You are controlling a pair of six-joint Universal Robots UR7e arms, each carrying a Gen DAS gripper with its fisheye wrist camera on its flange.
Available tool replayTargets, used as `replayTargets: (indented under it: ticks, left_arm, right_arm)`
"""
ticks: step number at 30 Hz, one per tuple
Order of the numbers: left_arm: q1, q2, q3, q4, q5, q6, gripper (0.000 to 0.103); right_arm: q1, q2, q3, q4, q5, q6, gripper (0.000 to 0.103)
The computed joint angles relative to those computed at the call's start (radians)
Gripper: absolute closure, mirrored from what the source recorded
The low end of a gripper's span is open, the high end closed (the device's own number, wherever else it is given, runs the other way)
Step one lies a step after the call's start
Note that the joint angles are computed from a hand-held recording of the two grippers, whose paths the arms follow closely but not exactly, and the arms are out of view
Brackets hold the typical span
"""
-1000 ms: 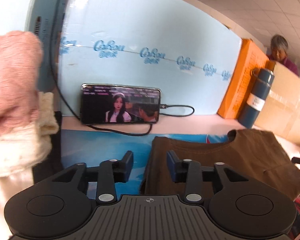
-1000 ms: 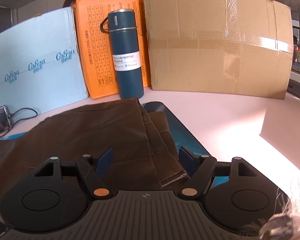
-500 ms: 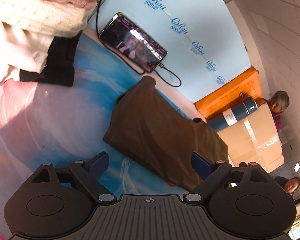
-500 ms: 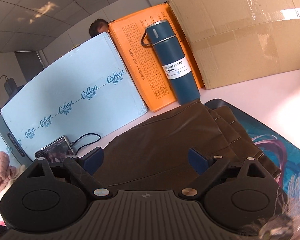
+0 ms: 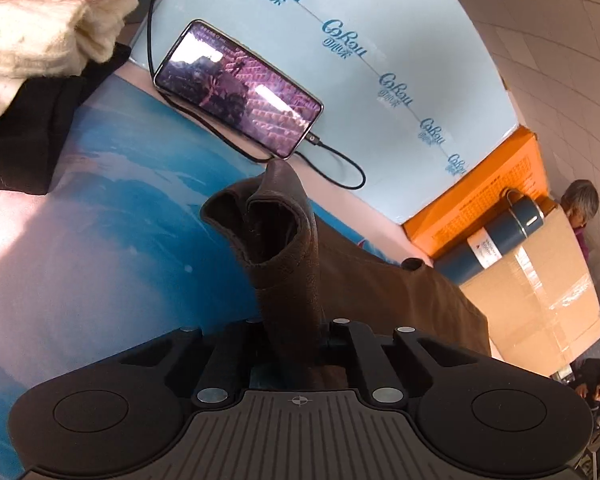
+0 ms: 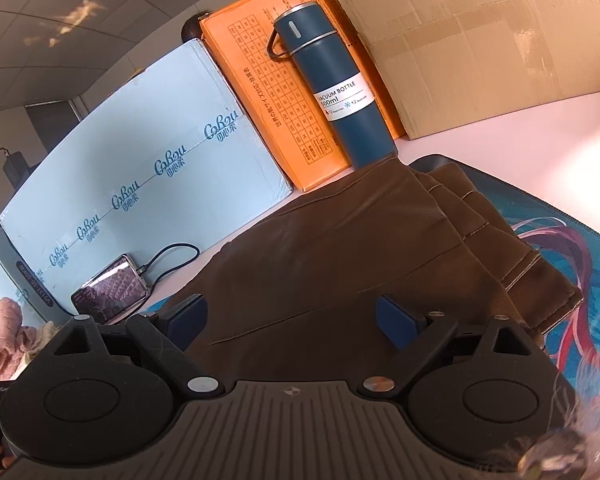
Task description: Fold clothes
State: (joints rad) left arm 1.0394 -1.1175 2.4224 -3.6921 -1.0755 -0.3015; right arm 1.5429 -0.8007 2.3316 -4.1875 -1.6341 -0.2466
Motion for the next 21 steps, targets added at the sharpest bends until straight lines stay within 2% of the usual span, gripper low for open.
replayTargets:
  ticks: [2, 3, 6, 8, 11, 13, 18, 21]
  left_arm:
    - [-0.016, -0.015, 0.020, -0.031, 0.009, 0.049, 0.096]
    - [-0.038, -0.020, 0.035, -0.059, 0.046, 0.088, 0.097]
    - [-0.128, 0.002, 0.067, -0.159, 0.247, 0.232, 0.097]
    - [-0.168, 0.021, 0.070, -0.243, 0.342, 0.321, 0.097]
    - [-0.186, 0.022, 0.061, -0.357, 0.339, 0.393, 0.097]
    - [-0.198, 0.027, 0.040, -0.399, 0.295, 0.436, 0.097]
    - [-0.223, 0.089, -0.039, -0.403, 0.131, 0.549, 0.097]
    - [-0.243, 0.153, -0.077, -0.381, 0.061, 0.608, 0.097]
  right_arm:
    - [-0.010, -0.004, 0.006, -0.003, 0.023, 0.006, 0.012]
    - [-0.015, -0.006, 0.010, -0.005, 0.036, 0.008, 0.012]
    - [-0.032, -0.007, 0.026, -0.027, 0.093, -0.006, 0.012]
    - [-0.040, -0.009, 0.034, -0.031, 0.124, -0.013, 0.011]
    - [-0.083, -0.048, 0.051, 0.055, 0.233, 0.027, 0.011]
    - [-0.124, -0.078, 0.059, 0.133, 0.332, 0.081, 0.011]
    - [-0.174, -0.083, 0.076, 0.106, 0.435, 0.147, 0.011]
    - [-0.195, -0.085, 0.084, 0.091, 0.479, 0.167, 0.011]
